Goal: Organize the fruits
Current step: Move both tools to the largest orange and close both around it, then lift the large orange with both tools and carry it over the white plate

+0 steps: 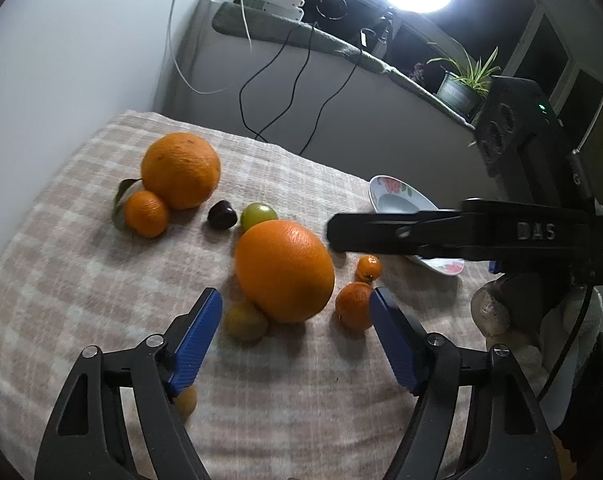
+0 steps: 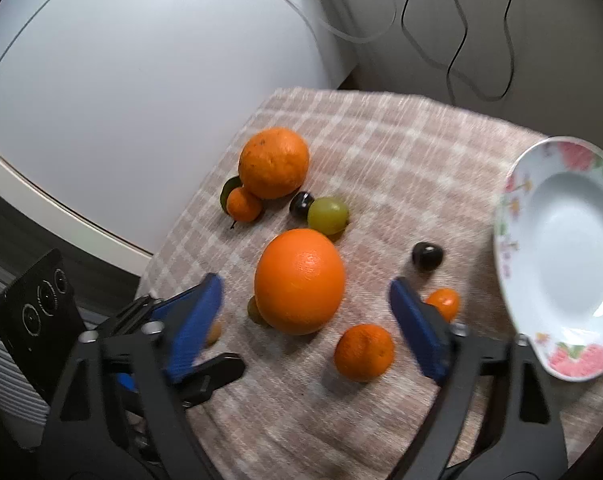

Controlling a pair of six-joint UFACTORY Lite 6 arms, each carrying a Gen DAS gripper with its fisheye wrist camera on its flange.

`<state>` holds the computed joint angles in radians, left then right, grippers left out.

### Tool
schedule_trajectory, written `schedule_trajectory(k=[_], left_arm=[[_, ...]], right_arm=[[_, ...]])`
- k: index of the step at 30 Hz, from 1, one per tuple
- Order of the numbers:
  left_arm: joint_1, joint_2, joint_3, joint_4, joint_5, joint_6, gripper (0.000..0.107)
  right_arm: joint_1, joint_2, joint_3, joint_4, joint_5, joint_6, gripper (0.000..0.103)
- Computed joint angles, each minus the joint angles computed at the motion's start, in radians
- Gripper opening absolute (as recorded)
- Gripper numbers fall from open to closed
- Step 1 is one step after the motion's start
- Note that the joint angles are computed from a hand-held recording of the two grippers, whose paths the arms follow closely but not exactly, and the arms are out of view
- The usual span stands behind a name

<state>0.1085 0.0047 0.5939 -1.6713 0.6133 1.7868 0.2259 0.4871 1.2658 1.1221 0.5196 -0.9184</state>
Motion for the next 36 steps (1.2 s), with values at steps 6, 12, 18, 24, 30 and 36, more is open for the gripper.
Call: schedule_trajectory(k=[6,12,18,24,30,36], left_arm=[[-0.016,0.084,0.066,0.014,0.007,-0.021,0.073],[-0.028,0.155,0.121,0.031,0.012,-0.052,0.073],[-0.039,0.21,0.165,0.038,0.008,-0.078,0.069],[-0.042,0.201,0.162,0.038,-0.006,-0.074,0.067],[-0.055,0.182,0.147,0.019,-0.024,-0.054,0.067],[-0.076,0.156,0.146,0.004,-0.032,-0.05,0.067]], right_arm=[[-0.024,0.148,0.132,-0.012,0.122,0.065,0.067],[-0.028,0.206,0.189,-0.024,0.157,0.103,0.067],[-0.029,0.245,0.224,-0.009,0.187,0.102,0.066],[-0.024,0.263,0.236,0.016,0.183,0.097,0.063],[-0.021,0.245,0.219,0.024,0.171,0.095,0.062],[-0.043,0.195,0.173,0.044,0.178,0.06,0.062]])
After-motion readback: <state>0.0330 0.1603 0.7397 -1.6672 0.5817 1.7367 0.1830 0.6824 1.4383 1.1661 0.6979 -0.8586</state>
